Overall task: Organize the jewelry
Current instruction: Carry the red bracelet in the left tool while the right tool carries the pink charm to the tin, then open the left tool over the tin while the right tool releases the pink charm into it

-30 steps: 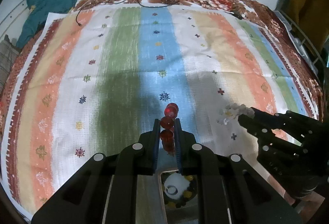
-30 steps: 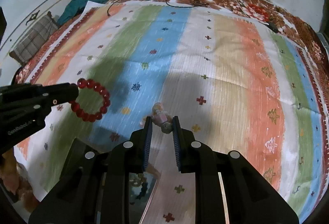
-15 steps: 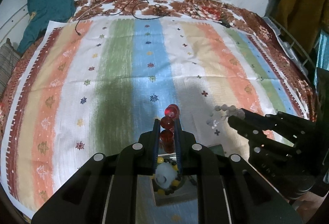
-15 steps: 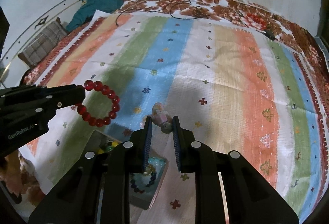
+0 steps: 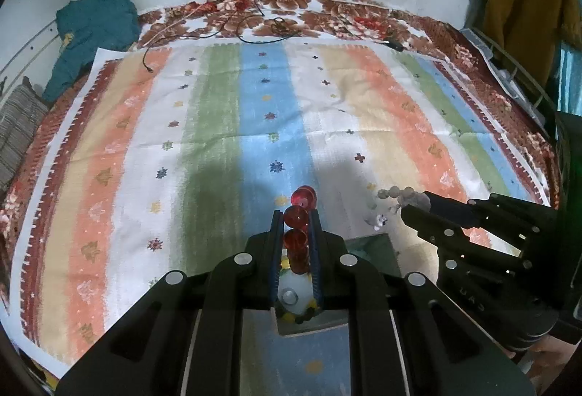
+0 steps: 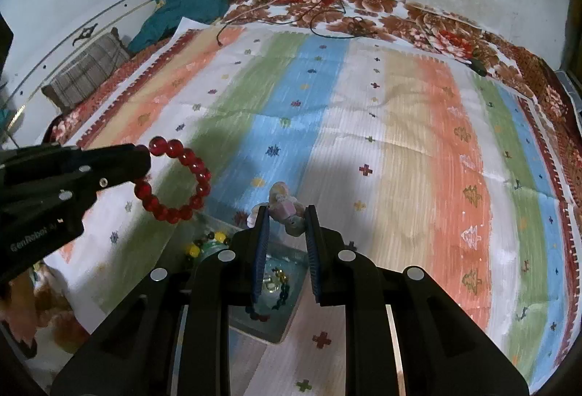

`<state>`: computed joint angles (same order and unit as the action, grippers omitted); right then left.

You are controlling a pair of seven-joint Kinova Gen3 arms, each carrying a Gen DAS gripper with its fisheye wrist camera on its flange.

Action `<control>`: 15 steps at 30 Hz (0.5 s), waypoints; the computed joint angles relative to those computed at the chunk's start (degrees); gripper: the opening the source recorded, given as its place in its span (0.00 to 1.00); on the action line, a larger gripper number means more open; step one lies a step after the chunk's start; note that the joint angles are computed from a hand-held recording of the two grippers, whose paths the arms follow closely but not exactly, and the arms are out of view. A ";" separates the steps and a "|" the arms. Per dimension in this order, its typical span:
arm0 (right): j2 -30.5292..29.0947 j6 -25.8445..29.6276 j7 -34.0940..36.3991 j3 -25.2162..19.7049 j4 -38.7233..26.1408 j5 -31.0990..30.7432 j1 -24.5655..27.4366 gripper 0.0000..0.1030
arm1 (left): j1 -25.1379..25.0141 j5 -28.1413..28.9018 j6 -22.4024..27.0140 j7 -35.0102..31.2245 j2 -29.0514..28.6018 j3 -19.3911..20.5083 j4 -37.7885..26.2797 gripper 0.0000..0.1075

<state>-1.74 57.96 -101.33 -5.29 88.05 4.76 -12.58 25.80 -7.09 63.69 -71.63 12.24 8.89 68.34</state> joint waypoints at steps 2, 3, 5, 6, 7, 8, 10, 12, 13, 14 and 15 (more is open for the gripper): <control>-0.40 0.07 -0.41 -0.17 0.47 0.02 -0.16 0.20 | 0.33 -0.54 -0.29 0.53 -0.70 -0.04 0.72 0.12; -0.72 0.01 -0.56 -0.23 0.80 -0.19 -0.21 0.20 | 0.33 -0.54 -0.55 0.71 -1.18 0.01 1.22 0.12; -1.24 -0.13 -0.71 -0.36 1.29 -0.26 -0.30 0.20 | 0.35 -0.53 -1.02 1.13 -1.97 0.21 2.16 0.12; -1.51 -0.14 -0.75 -0.43 1.51 -0.35 -0.34 0.20 | 0.32 -0.57 -1.20 1.25 -2.15 0.31 2.46 0.12; -1.72 -0.07 -0.74 -0.48 1.67 -0.48 -0.37 0.20 | 0.54 -0.97 -1.34 1.68 -2.37 0.42 2.86 0.12; -1.91 0.04 -0.61 -0.47 1.77 -0.72 -0.37 0.20 | 0.40 -0.87 -1.12 1.51 -2.28 0.53 2.71 0.12; -2.53 0.14 -0.47 -0.55 2.15 -1.21 -0.41 0.20 | 0.49 -0.80 -0.97 1.50 -2.58 0.80 3.14 0.12; -3.02 0.13 -0.37 -0.73 2.49 -1.53 -0.52 0.20 | 0.69 -1.02 -1.22 1.78 -3.20 0.99 3.97 0.12; -3.22 0.16 -0.19 -0.72 2.70 -1.85 -0.53 0.20 | 0.76 -1.06 -1.38 1.93 -3.61 1.11 4.35 0.12; -3.45 0.30 0.13 -0.64 2.99 -2.42 -0.53 0.20 | 0.81 -1.06 -1.55 2.16 -3.88 1.23 4.72 0.12; -3.65 0.31 0.09 -0.73 3.26 -2.62 -0.55 0.20 | 0.81 -0.97 -1.67 2.31 -4.11 1.36 4.99 0.12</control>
